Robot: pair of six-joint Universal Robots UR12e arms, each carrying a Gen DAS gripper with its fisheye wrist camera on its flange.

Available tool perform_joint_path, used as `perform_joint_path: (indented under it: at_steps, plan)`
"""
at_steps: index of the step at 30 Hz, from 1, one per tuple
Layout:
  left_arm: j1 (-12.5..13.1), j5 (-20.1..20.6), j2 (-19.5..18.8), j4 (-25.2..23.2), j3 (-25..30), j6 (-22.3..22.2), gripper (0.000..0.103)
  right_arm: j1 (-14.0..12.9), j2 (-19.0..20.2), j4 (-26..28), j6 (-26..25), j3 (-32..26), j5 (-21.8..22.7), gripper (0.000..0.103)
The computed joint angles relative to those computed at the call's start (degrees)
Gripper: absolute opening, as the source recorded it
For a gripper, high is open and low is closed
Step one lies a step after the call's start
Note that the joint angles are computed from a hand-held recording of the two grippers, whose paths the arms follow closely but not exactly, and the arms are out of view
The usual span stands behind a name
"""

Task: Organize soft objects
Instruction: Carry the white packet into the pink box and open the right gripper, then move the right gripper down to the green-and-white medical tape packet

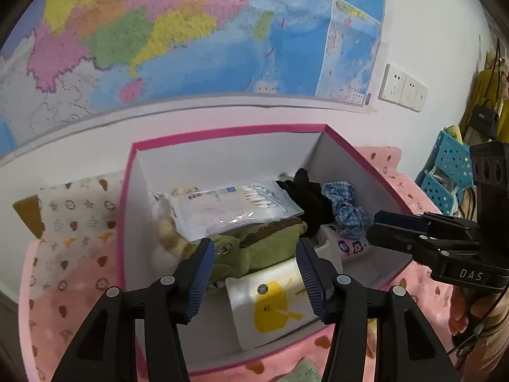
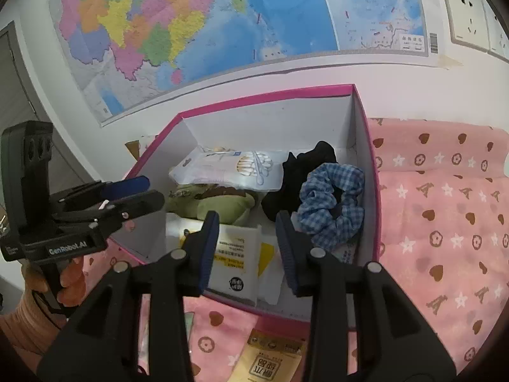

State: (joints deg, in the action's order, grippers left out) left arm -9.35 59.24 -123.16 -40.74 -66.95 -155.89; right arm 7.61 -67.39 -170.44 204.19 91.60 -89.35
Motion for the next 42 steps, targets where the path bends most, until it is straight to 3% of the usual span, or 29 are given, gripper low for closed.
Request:
perform_joint_path:
  at_steps: [10, 14, 21, 26, 34, 42]
  plan:
    - [0.9, -0.6, 4.8, 10.5, -8.3, 0.5, 0.067, 1.7, -2.0, -5.1, -4.0, 3.2, 0.9, 0.045]
    - [1.5, -2.0, 6.2, 11.8, -10.4, 1.6, 0.071, 2.7, -3.1, -7.4, -6.0, 4.9, 1.5, 0.051]
    - [2.6, -2.0, 8.4, 14.6, -14.6, 1.8, 0.072, 3.9, -4.0, -7.7, -8.3, 7.0, 5.4, 0.052]
    - [4.2, -4.8, 9.6, 11.6, -17.2, 5.2, 0.075, 4.6, -3.7, -3.9, -7.9, 8.0, 7.8, 0.053]
    - [4.0, -2.6, 9.2, 0.8, -18.0, 10.5, 0.074, 5.4, -2.6, 3.4, -8.2, 8.3, 11.1, 0.053]
    - [3.6, -2.5, 8.1, -6.6, -16.7, 13.1, 0.055, 6.3, -2.4, 6.8, -7.7, 8.5, 9.8, 0.053]
